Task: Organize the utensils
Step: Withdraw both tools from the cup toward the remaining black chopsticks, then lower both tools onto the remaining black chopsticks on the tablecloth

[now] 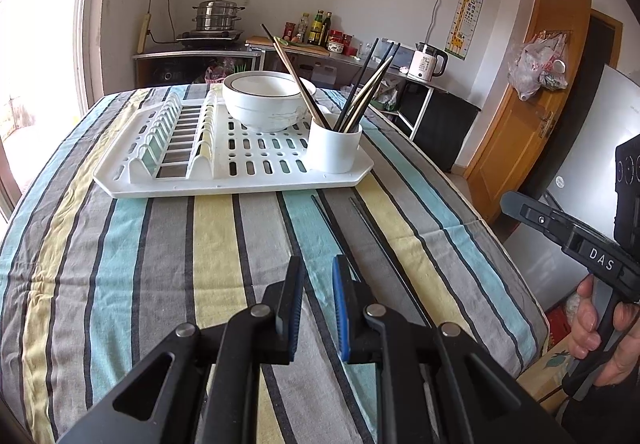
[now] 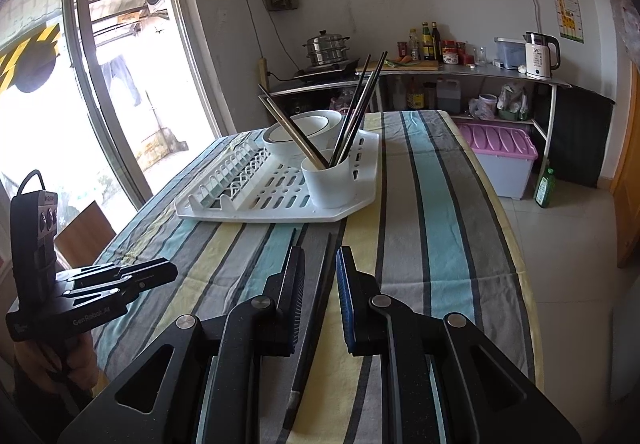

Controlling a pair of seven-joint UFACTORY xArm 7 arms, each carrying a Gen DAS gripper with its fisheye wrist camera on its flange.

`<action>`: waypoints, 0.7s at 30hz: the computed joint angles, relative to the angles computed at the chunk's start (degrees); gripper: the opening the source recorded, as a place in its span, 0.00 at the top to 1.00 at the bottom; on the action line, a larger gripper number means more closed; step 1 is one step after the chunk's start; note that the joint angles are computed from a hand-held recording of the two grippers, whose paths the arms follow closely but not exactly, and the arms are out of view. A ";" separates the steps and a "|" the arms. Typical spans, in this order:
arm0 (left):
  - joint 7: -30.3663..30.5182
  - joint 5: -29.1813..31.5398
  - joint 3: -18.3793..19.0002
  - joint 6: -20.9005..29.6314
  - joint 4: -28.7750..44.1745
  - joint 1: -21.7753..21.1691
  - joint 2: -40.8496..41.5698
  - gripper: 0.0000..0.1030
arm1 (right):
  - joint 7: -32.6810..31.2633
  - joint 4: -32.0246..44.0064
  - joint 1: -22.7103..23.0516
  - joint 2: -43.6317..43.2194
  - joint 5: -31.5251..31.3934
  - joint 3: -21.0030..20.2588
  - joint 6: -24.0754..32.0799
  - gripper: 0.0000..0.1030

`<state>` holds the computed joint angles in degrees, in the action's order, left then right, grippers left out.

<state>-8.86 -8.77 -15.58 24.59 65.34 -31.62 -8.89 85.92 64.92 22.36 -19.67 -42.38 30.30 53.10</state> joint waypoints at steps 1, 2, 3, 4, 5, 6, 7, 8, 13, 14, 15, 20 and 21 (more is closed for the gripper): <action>-0.15 0.25 -0.10 0.18 0.35 0.02 0.39 0.85 | -0.13 -0.02 0.04 0.21 0.11 -0.10 -0.18 0.84; -0.36 0.54 -0.17 0.43 0.70 0.08 0.73 0.85 | -0.21 0.13 0.05 0.62 0.16 -0.15 -0.29 0.84; -0.72 0.94 -0.28 0.66 1.02 0.16 1.08 0.84 | -0.34 0.15 0.14 0.92 0.28 -0.32 -0.42 0.84; -0.92 1.22 -0.32 0.86 1.39 0.21 1.45 0.84 | -0.48 0.15 0.26 1.18 0.38 -0.52 -0.56 0.84; -1.21 1.59 -0.39 1.11 1.86 0.26 1.94 0.82 | -0.69 0.17 0.40 1.48 0.55 -0.79 -0.83 0.84; -1.30 1.80 -0.41 1.26 2.32 0.27 2.41 0.80 | -0.99 0.14 0.58 1.77 0.77 -1.15 -1.24 0.84; -1.25 1.83 -0.37 1.56 2.95 0.26 3.03 0.79 | -1.38 0.11 0.78 2.09 1.01 -1.48 -1.64 0.84; -1.08 1.66 -0.30 1.95 3.64 0.23 3.68 0.78 | -1.78 0.41 0.86 2.72 1.10 -1.74 -1.83 0.84; -0.84 2.18 -0.26 4.82 8.34 0.26 8.07 0.78 | -3.93 0.96 1.78 5.21 2.38 -3.93 -3.07 0.84; -0.90 2.38 -0.26 5.49 9.40 0.23 9.07 0.78 | -4.46 1.19 1.94 5.81 2.58 -4.39 -3.29 0.84; -1.02 2.74 -0.27 6.28 10.68 0.16 10.21 0.78 | -4.94 1.23 2.15 6.29 2.76 -4.87 -3.75 0.84; -0.31 2.68 -0.21 9.69 17.15 -0.25 16.08 0.78 | -7.05 1.85 2.91 8.92 4.19 -7.36 -5.38 0.84; -0.46 2.77 -0.12 10.35 18.32 -0.39 17.15 0.78 | -7.48 1.89 3.04 9.32 4.51 -7.83 -5.63 0.84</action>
<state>-9.32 -6.00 -15.70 34.94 83.66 -32.01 8.26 78.44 66.81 25.40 -10.35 -37.87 22.47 47.47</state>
